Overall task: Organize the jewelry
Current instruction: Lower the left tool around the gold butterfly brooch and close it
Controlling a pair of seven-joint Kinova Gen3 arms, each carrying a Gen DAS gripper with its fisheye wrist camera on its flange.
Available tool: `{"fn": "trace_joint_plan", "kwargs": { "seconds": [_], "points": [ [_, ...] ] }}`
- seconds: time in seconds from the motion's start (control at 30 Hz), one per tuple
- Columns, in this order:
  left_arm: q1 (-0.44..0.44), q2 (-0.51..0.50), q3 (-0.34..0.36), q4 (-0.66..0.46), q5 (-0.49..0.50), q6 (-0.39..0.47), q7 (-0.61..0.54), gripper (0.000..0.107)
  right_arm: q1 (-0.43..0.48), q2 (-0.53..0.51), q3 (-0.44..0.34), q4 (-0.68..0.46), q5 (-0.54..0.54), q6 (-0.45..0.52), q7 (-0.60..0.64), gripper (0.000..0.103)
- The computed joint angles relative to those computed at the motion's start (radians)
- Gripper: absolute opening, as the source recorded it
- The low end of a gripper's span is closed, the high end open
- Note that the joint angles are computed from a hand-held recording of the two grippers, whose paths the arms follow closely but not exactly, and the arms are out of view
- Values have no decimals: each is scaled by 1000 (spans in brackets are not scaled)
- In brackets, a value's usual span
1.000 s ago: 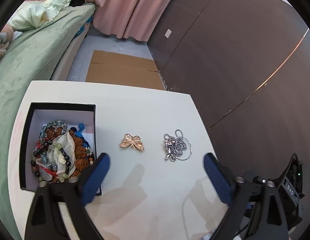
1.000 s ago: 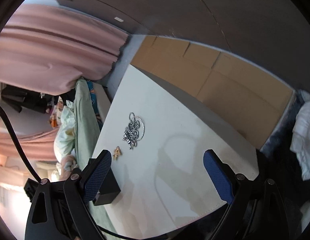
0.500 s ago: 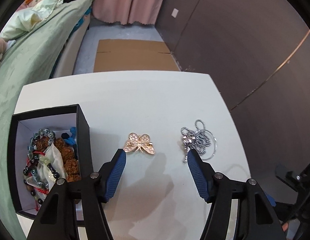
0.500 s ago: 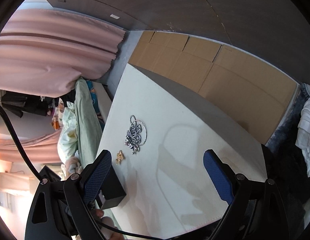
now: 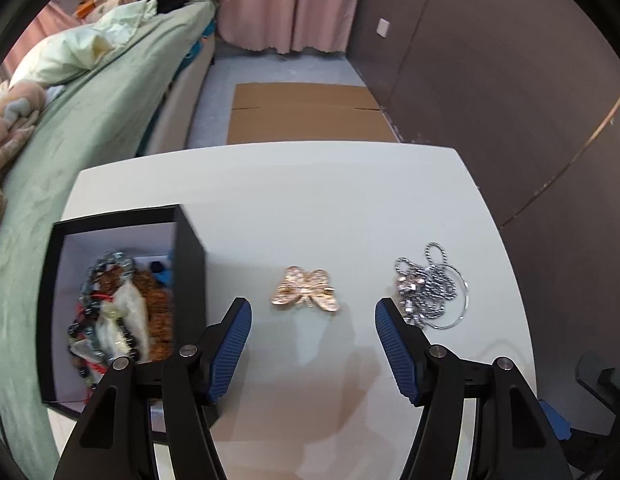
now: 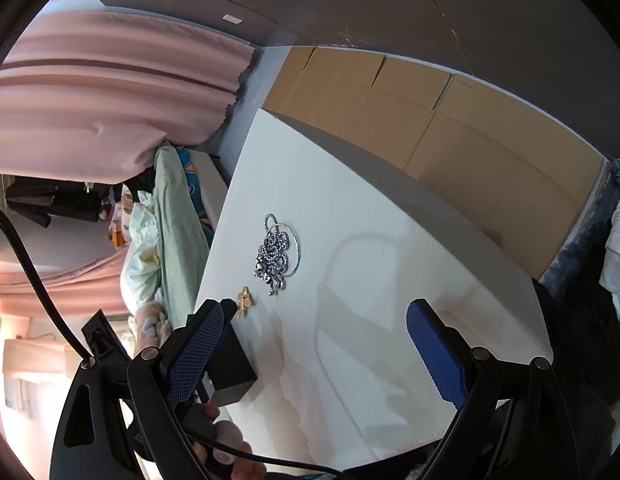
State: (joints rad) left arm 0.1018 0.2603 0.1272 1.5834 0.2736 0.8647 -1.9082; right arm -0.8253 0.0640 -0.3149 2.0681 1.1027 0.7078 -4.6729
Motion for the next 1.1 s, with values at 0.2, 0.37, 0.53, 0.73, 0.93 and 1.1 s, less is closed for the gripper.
{"fn": "trace_joint_plan", "kwargs": {
  "seconds": [0.2,0.37,0.53,0.73,0.93,1.1],
  "points": [
    [6,5,-28,-15,-58,14,39,65,-5,-4,-6,8,2,16,-32,94],
    [-24,6,-15,-21,-21,8,27,65,-8,0,-7,11,14,14,-54,94],
    [-51,13,17,-28,67,30,-66,65,-9,7,-2,9,25,0,-58,94],
    [10,34,3,-32,6,13,-17,65,-10,12,3,-1,12,5,-39,94],
    [55,48,-10,-13,-78,-40,63,63,-11,9,4,-1,0,10,-29,94],
    [81,50,-4,13,-126,-74,82,53,-8,12,6,-16,-29,18,18,94]
  ]
}}
